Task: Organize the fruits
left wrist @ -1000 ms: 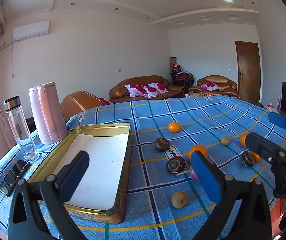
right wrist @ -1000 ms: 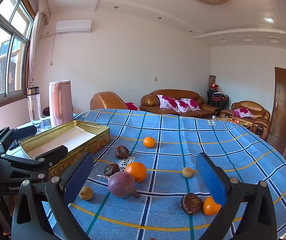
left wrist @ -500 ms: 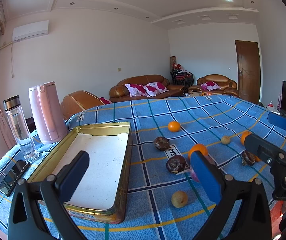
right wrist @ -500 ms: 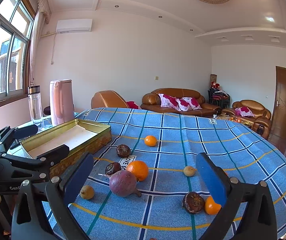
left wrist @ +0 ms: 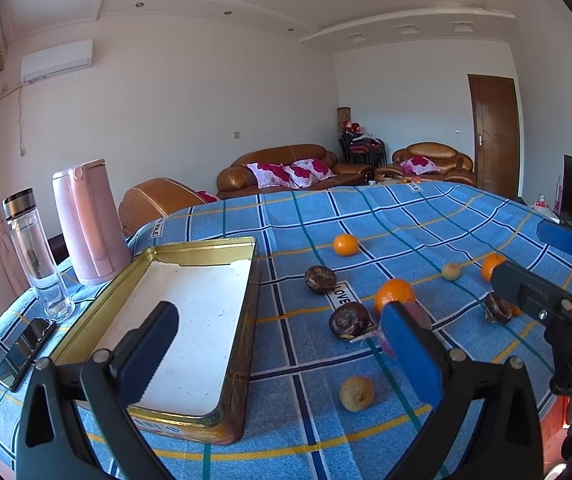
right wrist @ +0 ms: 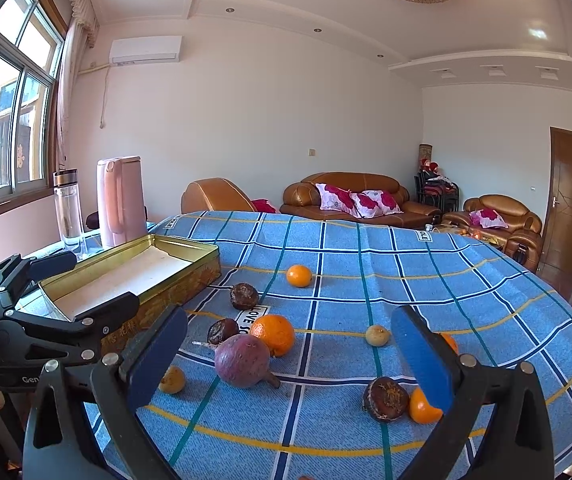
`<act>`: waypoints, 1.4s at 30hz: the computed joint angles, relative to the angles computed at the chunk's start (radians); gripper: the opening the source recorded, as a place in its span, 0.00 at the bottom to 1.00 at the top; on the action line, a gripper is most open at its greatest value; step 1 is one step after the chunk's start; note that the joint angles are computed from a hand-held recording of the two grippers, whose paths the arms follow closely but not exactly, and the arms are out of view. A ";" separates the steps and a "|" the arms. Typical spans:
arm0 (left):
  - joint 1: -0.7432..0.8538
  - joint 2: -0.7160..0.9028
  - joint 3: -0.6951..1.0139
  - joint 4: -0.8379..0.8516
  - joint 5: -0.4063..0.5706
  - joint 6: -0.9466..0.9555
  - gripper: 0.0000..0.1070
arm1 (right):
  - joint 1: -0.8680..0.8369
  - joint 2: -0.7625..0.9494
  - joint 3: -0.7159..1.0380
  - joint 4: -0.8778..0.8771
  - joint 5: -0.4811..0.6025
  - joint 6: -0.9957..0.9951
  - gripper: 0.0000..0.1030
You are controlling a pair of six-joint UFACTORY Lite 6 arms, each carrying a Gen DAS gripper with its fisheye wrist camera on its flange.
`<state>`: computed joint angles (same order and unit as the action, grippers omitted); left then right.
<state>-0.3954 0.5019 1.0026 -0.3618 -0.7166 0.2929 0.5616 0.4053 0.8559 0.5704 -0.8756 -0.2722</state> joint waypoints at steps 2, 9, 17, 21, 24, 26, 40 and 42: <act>-0.004 0.008 0.008 -0.004 0.005 0.004 0.96 | -0.008 0.000 -0.003 -0.008 0.002 0.010 0.99; -0.018 0.039 0.038 -0.015 0.024 0.017 0.96 | -0.032 0.000 -0.023 -0.031 -0.004 0.042 0.99; -0.025 0.091 0.092 -0.010 0.066 0.024 0.96 | -0.099 0.007 -0.078 -0.135 -0.047 0.177 0.99; -0.029 0.121 0.115 0.025 0.092 0.009 0.96 | -0.128 0.019 -0.116 -0.121 -0.085 0.181 0.99; -0.029 0.150 0.139 0.060 0.118 -0.014 0.92 | -0.175 0.034 -0.139 -0.131 -0.083 0.207 0.99; -0.026 0.174 0.167 0.082 0.150 -0.028 0.84 | -0.209 0.052 -0.142 -0.151 -0.076 0.234 0.99; 0.004 0.295 0.308 0.348 0.329 -0.281 0.26 | -0.297 0.116 -0.121 -0.200 -0.047 0.246 0.98; 0.011 0.290 0.298 0.385 0.319 -0.317 0.26 | -0.312 0.121 -0.114 -0.216 -0.032 0.251 0.96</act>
